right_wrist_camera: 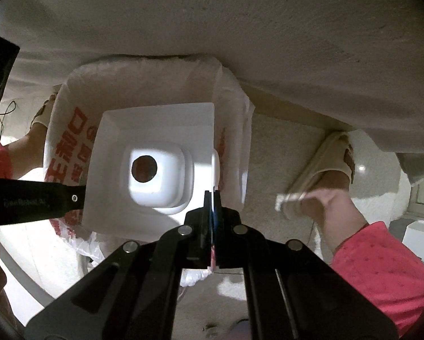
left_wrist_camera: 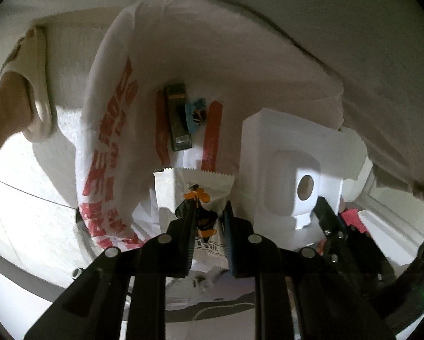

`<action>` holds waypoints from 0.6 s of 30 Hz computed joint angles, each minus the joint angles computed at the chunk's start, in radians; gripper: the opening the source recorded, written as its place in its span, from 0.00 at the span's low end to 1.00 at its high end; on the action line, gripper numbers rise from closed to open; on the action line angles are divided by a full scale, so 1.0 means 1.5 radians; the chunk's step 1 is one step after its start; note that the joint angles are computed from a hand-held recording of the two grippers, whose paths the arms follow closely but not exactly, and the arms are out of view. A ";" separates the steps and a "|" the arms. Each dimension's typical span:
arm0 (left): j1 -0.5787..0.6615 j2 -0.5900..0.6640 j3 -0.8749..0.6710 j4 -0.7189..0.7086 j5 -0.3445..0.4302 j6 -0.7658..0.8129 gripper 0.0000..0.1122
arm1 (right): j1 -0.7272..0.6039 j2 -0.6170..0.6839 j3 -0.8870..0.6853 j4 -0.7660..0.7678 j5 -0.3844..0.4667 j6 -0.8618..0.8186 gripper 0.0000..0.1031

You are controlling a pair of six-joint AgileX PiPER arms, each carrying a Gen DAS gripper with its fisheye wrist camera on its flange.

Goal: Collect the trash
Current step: 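Open both tools to drop the tray and sachet into the bag, then move both tools back over the bed toward the remaining trash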

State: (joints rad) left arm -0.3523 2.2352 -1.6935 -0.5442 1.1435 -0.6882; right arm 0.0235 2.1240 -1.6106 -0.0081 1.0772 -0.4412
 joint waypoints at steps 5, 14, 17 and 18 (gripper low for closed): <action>0.005 -0.001 0.004 0.000 -0.004 -0.010 0.17 | 0.003 0.025 -0.015 0.001 0.002 0.004 0.02; 0.013 -0.012 0.026 -0.007 -0.005 -0.031 0.55 | -0.014 0.036 -0.038 0.045 0.024 -0.014 0.42; 0.001 -0.018 0.003 0.038 0.018 -0.051 0.58 | -0.014 0.026 -0.037 0.053 0.025 -0.020 0.43; -0.007 -0.014 -0.016 0.056 0.035 -0.059 0.59 | -0.014 0.020 -0.036 0.057 0.027 -0.026 0.43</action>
